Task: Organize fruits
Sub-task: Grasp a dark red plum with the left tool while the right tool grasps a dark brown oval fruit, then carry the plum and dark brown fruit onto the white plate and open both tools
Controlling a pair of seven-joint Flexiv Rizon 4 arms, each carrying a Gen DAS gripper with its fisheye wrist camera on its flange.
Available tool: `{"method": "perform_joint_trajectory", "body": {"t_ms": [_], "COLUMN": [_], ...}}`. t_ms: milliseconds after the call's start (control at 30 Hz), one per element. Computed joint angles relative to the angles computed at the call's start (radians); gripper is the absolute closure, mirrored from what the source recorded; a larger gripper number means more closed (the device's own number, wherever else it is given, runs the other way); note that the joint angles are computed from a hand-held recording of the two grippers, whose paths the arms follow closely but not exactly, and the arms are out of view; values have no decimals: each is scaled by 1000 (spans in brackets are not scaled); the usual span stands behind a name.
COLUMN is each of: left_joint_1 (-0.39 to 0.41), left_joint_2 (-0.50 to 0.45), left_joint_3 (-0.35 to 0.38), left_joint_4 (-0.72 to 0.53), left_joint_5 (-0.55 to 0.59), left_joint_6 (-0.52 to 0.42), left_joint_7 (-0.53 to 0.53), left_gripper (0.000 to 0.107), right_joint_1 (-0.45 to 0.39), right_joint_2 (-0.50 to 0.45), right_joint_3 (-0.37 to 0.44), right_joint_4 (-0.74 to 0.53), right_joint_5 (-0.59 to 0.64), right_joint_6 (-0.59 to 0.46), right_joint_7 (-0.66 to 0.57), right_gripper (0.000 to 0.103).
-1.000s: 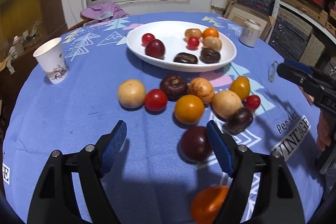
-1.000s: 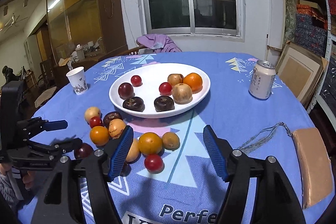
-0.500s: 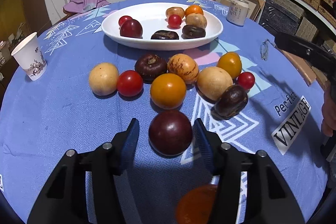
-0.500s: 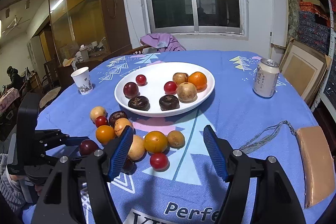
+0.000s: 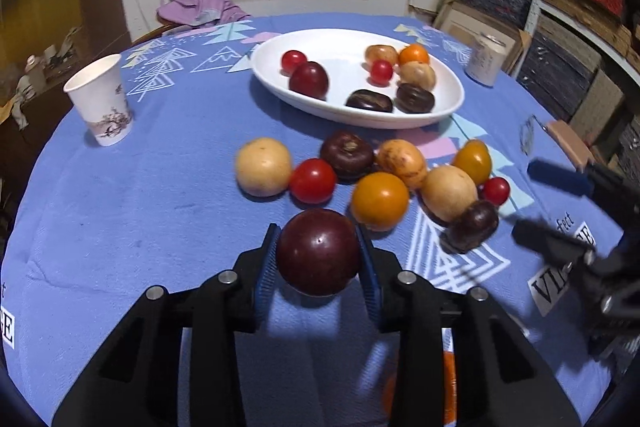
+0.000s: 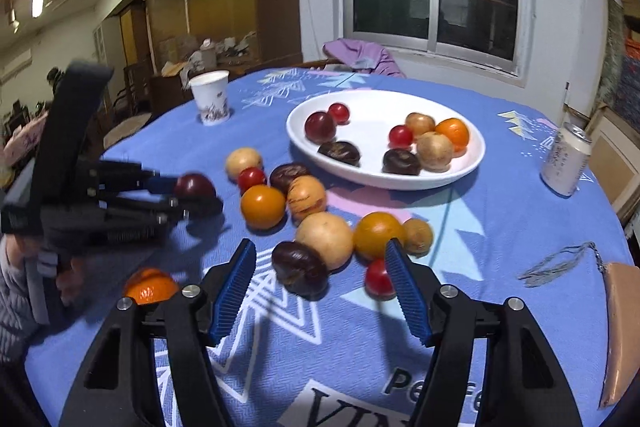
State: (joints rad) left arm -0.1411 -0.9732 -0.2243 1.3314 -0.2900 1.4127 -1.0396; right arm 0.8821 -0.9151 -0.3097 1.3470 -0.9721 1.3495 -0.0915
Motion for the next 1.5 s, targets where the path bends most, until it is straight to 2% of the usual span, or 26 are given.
{"method": "perform_joint_trajectory", "body": {"t_ms": [67,133,233,367,533,800,900,1000,1133,1300,1400,1500], "left_joint_1": [-17,-16,-13,-22,-42,-63,-80,-119,-139,-162,-172,-210], "left_joint_2": [-2,-1,2,4,5,13,16,16,15,-5,-40,-111], "left_joint_3": [31,31,28,44,75,113,143,209,244,279,289,354], "left_joint_4": [-11,-7,-2,1,2,23,28,30,29,-25,-118,-276], "left_joint_5": [3,8,13,20,40,72,77,80,80,77,72,80], "left_joint_6": [-2,5,17,31,61,159,192,239,276,265,192,105], "left_joint_7": [-22,-27,-28,-48,-78,-123,-150,-191,-218,-225,-224,-257], "left_gripper": [70,70,70,70,70,70,70,70,70,70,70,70], "right_joint_1": [-34,-46,-57,-65,-71,-42,-31,-15,8,27,6,-31], "right_joint_2": [-25,-39,-59,-86,-109,-96,-85,-71,-52,-26,-11,-11], "right_joint_3": [77,116,145,181,204,151,128,94,42,-25,-32,-19], "right_joint_4": [-44,-70,-98,-149,-187,-155,-135,-108,-71,-34,-32,-69], "right_joint_5": [50,92,154,237,316,333,325,307,276,237,229,226], "right_joint_6": [-42,-72,-68,-120,-134,-94,-72,-48,-11,19,9,-30], "right_joint_7": [-90,-147,-188,-257,-309,-291,-272,-240,-184,-103,-74,-73], "right_gripper": [47,50,55,61,62,62,62,62,62,62,62,62]}}
